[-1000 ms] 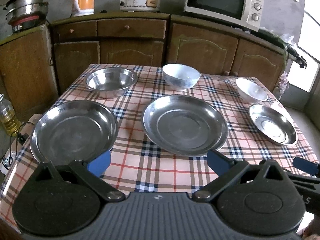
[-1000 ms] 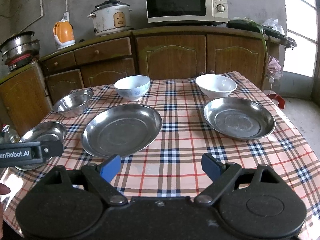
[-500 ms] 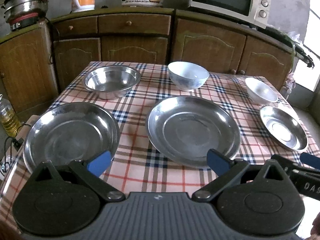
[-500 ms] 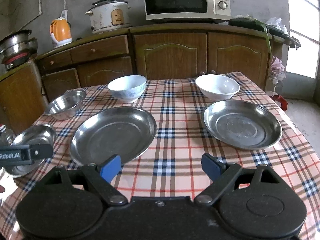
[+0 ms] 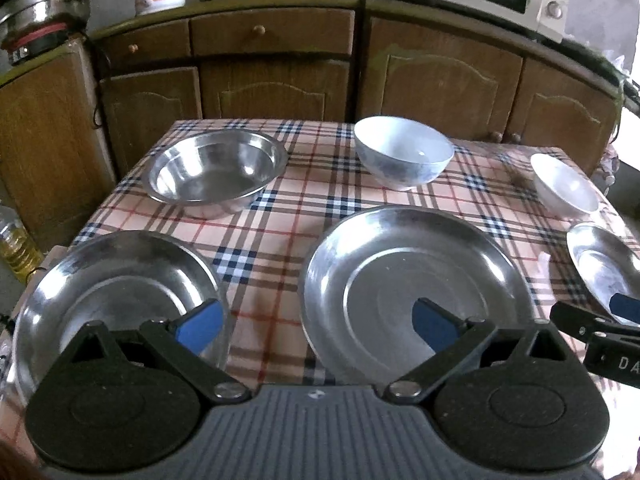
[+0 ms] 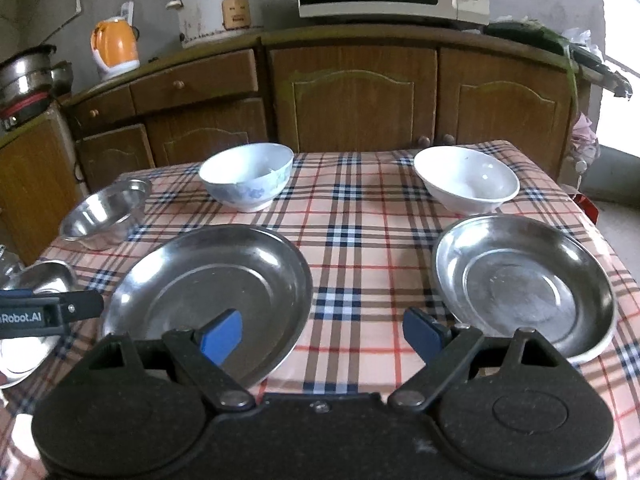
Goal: Organize plates and bowls
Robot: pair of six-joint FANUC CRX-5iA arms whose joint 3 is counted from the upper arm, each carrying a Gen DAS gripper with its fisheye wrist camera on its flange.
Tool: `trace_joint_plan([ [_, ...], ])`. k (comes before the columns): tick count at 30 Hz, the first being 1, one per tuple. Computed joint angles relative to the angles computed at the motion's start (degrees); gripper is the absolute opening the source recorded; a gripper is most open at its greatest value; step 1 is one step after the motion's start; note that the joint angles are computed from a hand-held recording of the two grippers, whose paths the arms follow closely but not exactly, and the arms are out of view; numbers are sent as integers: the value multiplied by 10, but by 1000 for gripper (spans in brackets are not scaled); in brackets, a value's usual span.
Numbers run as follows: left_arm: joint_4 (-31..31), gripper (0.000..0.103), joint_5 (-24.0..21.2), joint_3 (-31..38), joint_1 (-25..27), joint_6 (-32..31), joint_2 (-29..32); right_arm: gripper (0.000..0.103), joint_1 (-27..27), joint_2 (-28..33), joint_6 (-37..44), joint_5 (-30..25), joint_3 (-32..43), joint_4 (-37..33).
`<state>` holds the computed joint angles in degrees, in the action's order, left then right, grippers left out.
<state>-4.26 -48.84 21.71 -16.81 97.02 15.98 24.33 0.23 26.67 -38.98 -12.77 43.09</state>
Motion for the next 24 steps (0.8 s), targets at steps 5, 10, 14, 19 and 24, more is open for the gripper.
trace_joint_plan([
  [5,-5,98,-34,54,-2,-3,47,103,-16,35,28,6,34,-40],
  [10,-2,86,-60,96,3,-2,82,102,-25,63,54,7,61,-72],
  [14,6,76,-80,124,6,-13,106,99,-32,85,77,8,87,-112],
  [19,40,37,-80,130,14,-41,124,61,-33,101,100,14,105,-147],
  [24,53,27,-59,115,17,-45,118,29,-29,109,102,0,119,-146],
])
